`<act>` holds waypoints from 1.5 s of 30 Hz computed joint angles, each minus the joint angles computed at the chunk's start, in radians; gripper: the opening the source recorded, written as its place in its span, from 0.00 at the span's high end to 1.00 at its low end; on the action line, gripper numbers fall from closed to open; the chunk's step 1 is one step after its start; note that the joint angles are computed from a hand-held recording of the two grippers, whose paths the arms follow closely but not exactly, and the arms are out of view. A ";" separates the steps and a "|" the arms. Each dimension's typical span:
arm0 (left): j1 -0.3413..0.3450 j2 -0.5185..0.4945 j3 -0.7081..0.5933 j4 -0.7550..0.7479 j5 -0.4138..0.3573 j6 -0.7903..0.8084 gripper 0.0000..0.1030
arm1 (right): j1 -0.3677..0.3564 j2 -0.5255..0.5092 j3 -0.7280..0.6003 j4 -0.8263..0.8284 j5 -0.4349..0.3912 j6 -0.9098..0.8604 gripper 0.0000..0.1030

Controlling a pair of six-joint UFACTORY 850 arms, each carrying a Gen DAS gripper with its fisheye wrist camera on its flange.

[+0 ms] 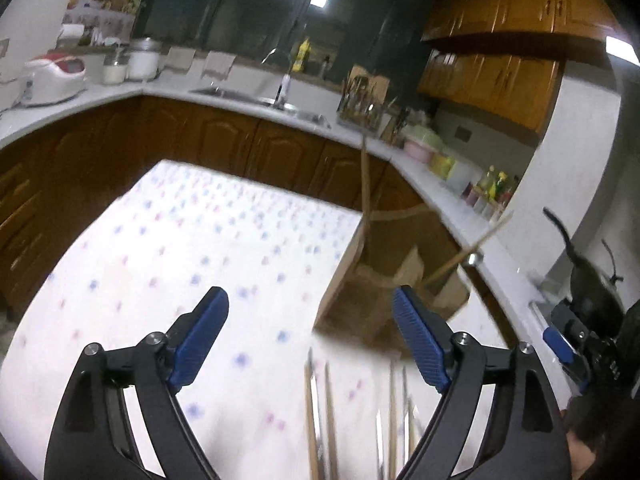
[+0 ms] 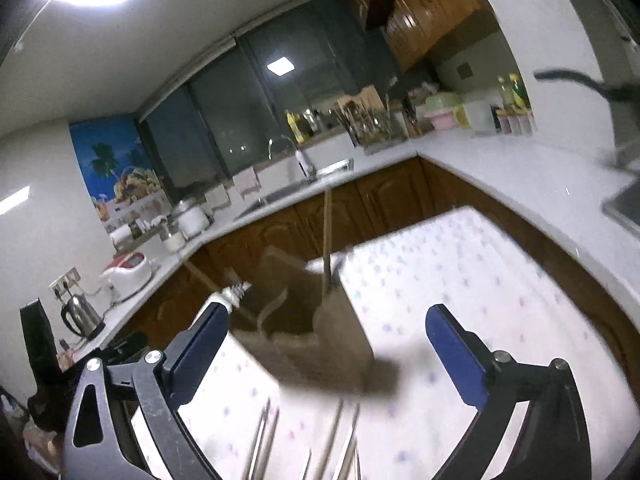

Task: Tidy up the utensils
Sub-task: 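Open both tools to release the chopsticks inside the holder, then move both open tools back over the remaining chopsticks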

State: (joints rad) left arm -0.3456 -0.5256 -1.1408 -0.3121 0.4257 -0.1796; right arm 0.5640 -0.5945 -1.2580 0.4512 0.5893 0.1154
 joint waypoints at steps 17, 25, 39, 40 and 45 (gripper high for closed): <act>-0.019 0.018 0.170 0.002 -0.034 -0.034 0.17 | 0.081 0.041 0.187 0.100 -0.036 -0.048 0.03; -0.028 -0.011 0.151 -0.042 -0.089 0.032 0.17 | 0.075 0.028 0.198 0.102 -0.083 -0.025 0.03; -0.032 -0.074 0.062 -0.129 -0.200 0.153 0.17 | 0.071 -0.011 0.133 0.138 -0.161 -0.125 0.17; -0.033 -0.082 0.048 -0.146 -0.214 0.176 0.19 | 0.069 -0.019 0.119 0.143 -0.185 -0.142 0.21; -0.039 -0.137 -0.032 -0.279 -0.318 0.370 0.39 | 0.062 -0.060 0.064 0.214 -0.286 -0.244 0.59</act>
